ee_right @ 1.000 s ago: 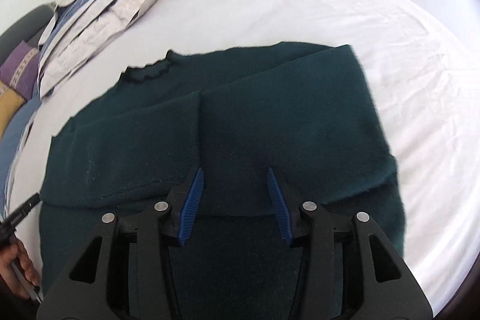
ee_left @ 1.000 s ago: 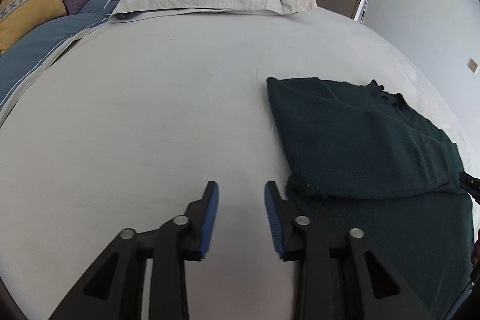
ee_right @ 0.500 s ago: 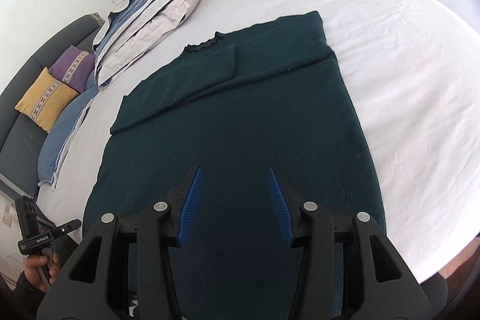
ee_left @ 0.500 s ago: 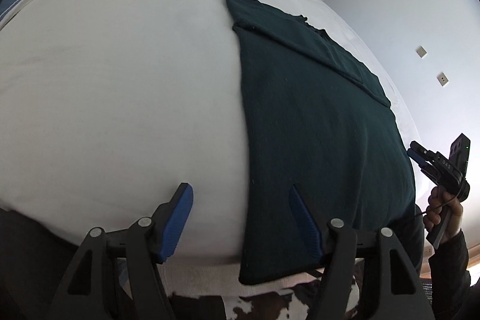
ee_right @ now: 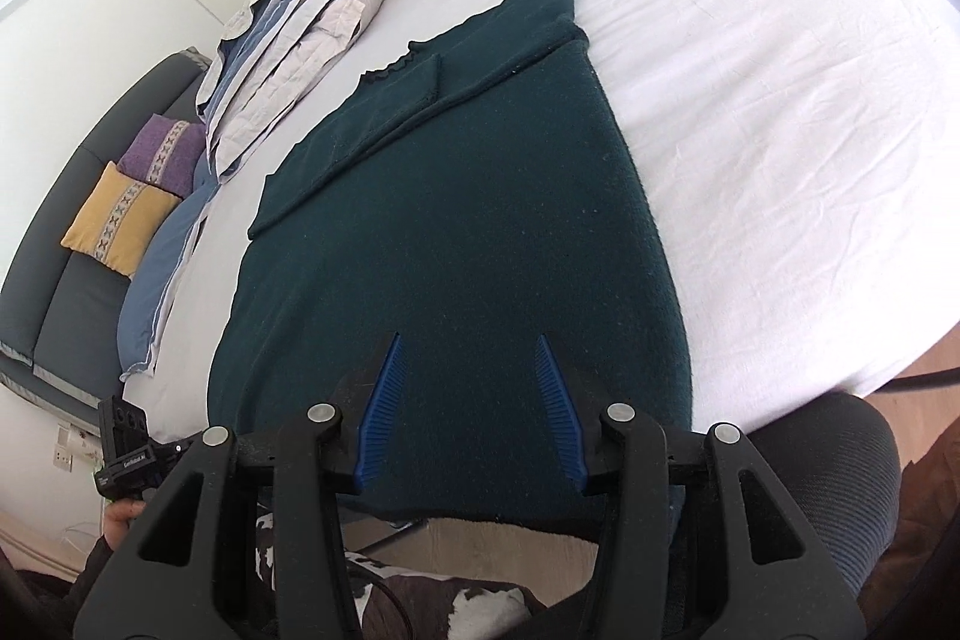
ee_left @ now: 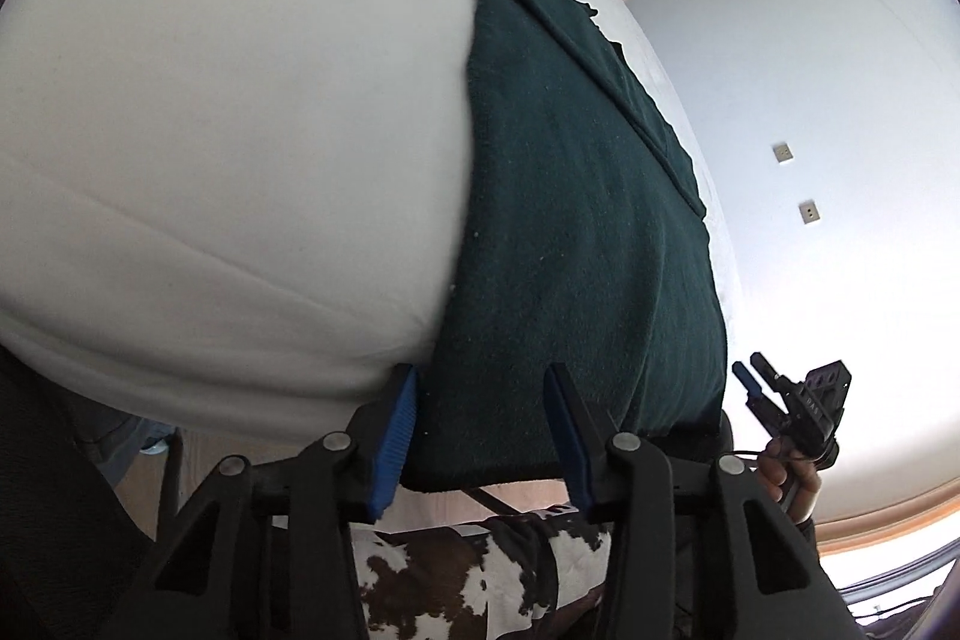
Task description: Fold small clothes
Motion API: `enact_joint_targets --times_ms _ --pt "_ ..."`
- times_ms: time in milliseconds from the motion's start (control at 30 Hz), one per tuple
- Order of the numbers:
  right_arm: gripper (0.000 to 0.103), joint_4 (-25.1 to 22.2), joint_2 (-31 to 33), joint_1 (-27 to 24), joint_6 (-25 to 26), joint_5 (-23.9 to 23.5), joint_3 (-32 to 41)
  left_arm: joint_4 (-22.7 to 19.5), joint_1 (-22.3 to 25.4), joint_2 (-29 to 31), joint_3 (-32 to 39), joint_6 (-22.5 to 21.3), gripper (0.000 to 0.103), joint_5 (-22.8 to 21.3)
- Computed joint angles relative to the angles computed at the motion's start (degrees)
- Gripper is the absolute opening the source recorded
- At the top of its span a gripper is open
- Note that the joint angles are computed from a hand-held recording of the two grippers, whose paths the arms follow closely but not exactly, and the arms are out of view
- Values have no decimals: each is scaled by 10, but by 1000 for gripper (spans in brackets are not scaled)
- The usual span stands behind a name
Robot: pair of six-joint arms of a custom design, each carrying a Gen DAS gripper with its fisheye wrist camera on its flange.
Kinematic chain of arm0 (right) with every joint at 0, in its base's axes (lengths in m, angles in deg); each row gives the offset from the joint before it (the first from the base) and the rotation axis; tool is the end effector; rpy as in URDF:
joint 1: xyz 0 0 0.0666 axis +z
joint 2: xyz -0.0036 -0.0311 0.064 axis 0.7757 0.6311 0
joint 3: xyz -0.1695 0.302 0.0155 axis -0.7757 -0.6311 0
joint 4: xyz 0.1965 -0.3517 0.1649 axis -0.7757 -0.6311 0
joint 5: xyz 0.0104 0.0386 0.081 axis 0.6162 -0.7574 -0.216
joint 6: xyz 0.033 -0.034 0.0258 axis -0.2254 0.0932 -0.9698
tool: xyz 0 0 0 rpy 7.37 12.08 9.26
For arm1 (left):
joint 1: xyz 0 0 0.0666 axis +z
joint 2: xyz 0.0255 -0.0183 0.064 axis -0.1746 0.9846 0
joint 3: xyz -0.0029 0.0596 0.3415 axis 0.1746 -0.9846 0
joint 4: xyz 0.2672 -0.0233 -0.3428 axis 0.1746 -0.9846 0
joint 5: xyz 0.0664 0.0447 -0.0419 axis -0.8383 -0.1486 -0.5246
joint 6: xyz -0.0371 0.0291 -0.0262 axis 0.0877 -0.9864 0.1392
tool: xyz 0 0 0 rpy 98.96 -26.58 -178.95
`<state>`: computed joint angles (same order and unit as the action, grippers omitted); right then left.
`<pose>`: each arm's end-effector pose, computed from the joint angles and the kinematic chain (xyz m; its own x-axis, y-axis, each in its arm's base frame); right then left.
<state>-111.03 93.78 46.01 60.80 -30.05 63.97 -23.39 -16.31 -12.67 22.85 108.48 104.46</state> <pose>0.5319 -0.0242 0.3241 -0.8821 0.0443 -0.4690 -0.2333 0.8238 0.5166 0.4338 -0.0625 0.2598 -0.7529 -0.6183 -0.2254 -0.3020 0.6289 -0.7164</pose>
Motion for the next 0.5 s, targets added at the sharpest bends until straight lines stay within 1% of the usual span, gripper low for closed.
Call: enact_joint_targets --times_ms 33,100,200,300,367,400,467,500 --pt "44 -10 0 -3 6 0 1 2 3 0 -2 4 38 6" --pt "44 -35 4 -5 20 12 9 0 5 2 -1 6 34 12" --pt "44 -59 6 -9 32 39 15 -18 -1 10 11 -3 35 10" --pt "44 -76 14 -13 32 67 24 -49 -9 23 31 -11 42 11" --pt "44 -92 25 -17 32 83 35 -63 -13 25 39 -22 44 8" --pt "44 -101 31 -20 31 86 39 -66 -12 16 31 -28 45 8" --pt "44 -113 41 -23 28 94 45 -67 -12 13 28 -31 44 8" --pt "44 -118 46 -24 30 95 48 -70 -12 13 28 -33 40 6"
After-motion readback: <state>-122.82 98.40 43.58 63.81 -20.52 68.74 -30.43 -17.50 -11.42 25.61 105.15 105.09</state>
